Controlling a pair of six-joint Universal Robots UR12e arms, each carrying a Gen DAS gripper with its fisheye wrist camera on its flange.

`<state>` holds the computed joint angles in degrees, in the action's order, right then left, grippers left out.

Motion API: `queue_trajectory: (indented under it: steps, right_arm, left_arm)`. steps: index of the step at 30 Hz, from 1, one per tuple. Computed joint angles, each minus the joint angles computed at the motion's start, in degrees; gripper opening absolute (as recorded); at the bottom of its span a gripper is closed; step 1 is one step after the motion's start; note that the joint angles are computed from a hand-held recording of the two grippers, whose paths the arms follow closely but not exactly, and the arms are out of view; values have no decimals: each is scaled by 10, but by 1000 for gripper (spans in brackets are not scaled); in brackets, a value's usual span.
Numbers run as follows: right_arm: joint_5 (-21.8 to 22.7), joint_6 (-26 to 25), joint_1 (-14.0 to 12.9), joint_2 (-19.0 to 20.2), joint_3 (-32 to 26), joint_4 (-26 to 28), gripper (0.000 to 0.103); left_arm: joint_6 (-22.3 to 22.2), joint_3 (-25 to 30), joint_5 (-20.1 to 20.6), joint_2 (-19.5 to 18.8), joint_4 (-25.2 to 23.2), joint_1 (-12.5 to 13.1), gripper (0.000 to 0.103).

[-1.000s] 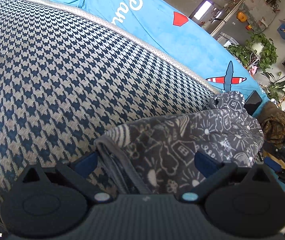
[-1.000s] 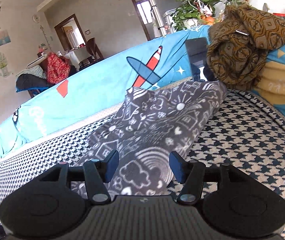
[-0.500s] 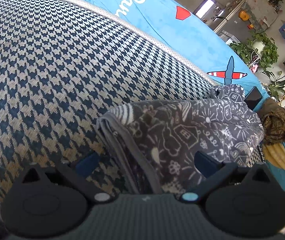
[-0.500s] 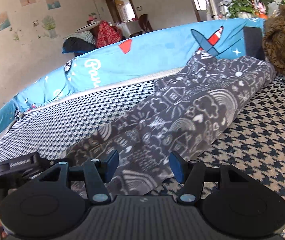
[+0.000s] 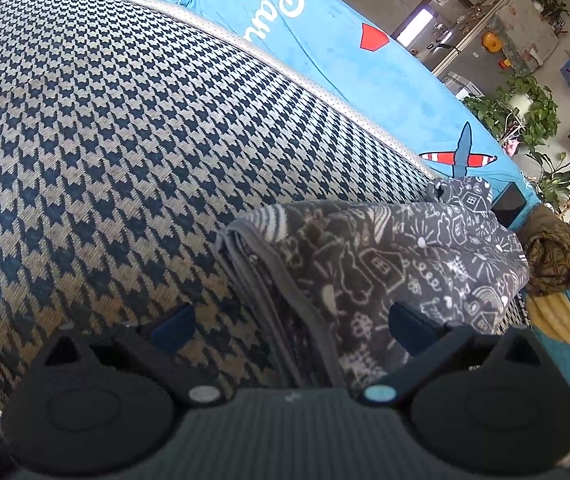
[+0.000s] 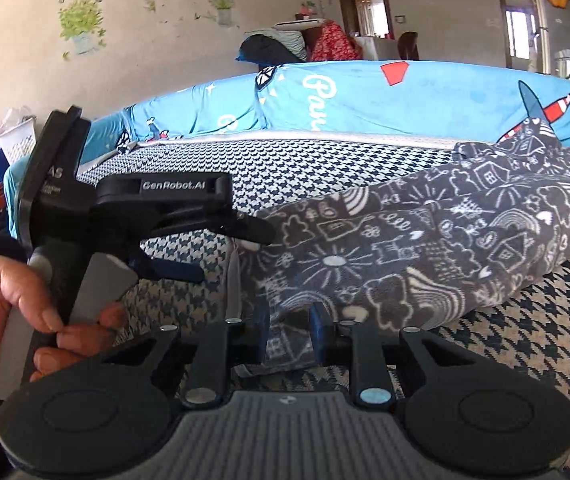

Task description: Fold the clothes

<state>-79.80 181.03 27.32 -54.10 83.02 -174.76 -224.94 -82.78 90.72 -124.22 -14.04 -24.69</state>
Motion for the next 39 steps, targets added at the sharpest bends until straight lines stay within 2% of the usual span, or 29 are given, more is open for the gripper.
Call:
queue_trajectory:
  steps: [4, 12, 15, 16, 20, 23, 26, 34, 39]
  right_arm:
    - [-28, -41, 10, 10, -12, 20, 22]
    - [-37, -43, 12, 13, -15, 25, 22]
    - [-39, -33, 12, 10, -6, -3, 23]
    - [-40, -37, 13, 8, -1, -17, 25]
    - [-33, -78, 17, 2, 9, -23, 52]
    - [-40, -123, 23, 1, 12, -12, 52]
    - [-70, -182, 33, 5, 13, -21, 53]
    - [-86, -216, 38, 11, 6, -9, 66]
    - [-111, -268, 47, 22, 0, -22, 67]
  left_arm:
    - [-2, -5, 0, 2, 4, 0, 103]
    - [0, -13, -3, 6, 9, 0, 103]
    - [-4, -16, -5, 8, 12, 1, 103]
    - [-5, -17, -5, 8, 13, 1, 103]
    - [-6, -19, -6, 9, 14, 2, 103]
    - [-10, -20, -7, 10, 16, 3, 103]
    - [-12, -21, -8, 10, 17, 3, 103]
    - [-17, -21, -11, 11, 15, 4, 103]
    - [-24, -20, -18, 10, 18, 5, 103]
